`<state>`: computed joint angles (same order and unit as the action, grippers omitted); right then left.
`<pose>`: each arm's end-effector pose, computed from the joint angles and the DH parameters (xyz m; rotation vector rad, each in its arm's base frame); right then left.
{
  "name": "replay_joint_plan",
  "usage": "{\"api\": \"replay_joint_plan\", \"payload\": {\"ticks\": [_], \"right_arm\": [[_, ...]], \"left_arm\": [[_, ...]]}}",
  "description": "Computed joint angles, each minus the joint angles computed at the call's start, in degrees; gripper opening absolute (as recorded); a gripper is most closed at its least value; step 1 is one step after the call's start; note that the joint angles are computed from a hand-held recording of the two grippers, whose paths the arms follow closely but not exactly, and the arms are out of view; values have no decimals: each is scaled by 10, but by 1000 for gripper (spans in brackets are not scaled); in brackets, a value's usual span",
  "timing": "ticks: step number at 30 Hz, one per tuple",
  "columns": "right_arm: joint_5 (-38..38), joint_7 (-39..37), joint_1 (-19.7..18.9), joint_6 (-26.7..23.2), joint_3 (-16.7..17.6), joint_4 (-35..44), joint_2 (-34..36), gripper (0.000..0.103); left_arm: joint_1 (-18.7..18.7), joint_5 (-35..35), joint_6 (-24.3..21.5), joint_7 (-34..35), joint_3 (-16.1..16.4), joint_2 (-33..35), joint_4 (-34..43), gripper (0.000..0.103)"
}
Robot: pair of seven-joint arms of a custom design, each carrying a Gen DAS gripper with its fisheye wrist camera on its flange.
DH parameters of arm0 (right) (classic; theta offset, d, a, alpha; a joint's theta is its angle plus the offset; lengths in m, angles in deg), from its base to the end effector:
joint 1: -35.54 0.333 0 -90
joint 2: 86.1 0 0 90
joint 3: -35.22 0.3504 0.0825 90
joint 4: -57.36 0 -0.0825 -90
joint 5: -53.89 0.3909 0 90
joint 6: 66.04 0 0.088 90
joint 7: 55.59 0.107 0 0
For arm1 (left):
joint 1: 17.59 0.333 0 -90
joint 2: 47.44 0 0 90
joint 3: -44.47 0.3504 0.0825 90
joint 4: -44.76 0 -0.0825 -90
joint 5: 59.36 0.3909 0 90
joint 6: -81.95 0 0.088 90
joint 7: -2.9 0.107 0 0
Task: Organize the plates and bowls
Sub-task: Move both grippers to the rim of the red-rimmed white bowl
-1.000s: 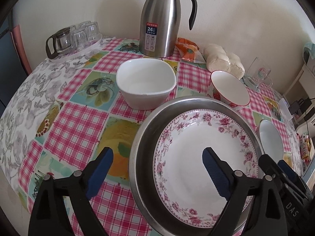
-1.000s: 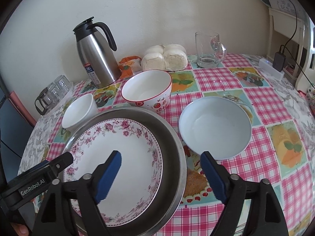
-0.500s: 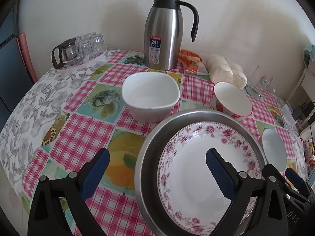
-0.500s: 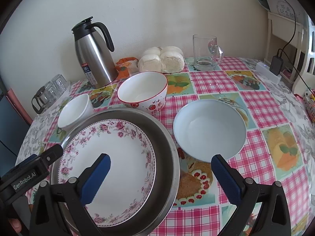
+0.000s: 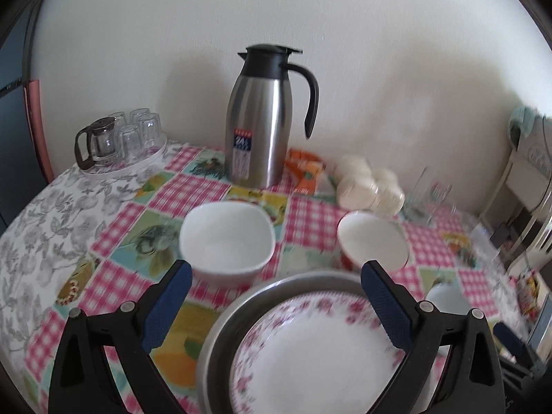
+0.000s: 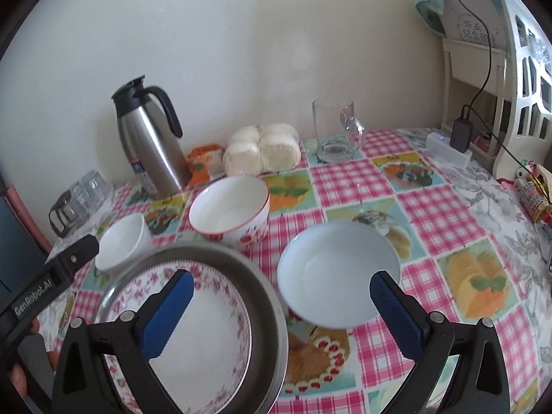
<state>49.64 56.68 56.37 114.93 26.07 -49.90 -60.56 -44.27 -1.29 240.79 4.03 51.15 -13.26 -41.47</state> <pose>0.6868 0.1650 0.4054 -1.6225 1.7295 -0.5981 0.7021 -0.3161 0.4029 -1.9382 1.4115 -0.8864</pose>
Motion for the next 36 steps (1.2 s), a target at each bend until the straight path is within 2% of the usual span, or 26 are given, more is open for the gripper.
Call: {"api": "replay_joint_plan", "payload": {"ticks": [5,9,11,17,21,25,29,32,36], "right_arm": [[-5,18,21,-10,-34,23,13,103],[-23,19,20,-34,-39,50,25,103],[-33,16,13,-44,-34,64,31,103],[-49,-9,-21,-87,-1,124,53,103],[-61,-19,-27,-111,2,167,71,103],[-43,-49,-60,-135,41,214,93,103],[-33,-69,-69,-168,50,266,120,103],[-19,-86,-80,-183,62,301,140,103],[-8,-93,-81,-203,62,350,166,103]], "left_arm": [[16,-45,10,52,-17,23,36,98],[4,-61,29,63,3,46,70,99],[-6,-61,35,64,17,57,86,99],[10,-129,35,147,0,97,149,99],[30,-189,45,212,-22,122,185,99],[44,-244,61,256,-38,147,215,99],[50,-287,66,297,-48,173,246,99],[47,-314,73,314,-42,187,262,99],[45,-345,78,347,-38,206,290,99]]}}
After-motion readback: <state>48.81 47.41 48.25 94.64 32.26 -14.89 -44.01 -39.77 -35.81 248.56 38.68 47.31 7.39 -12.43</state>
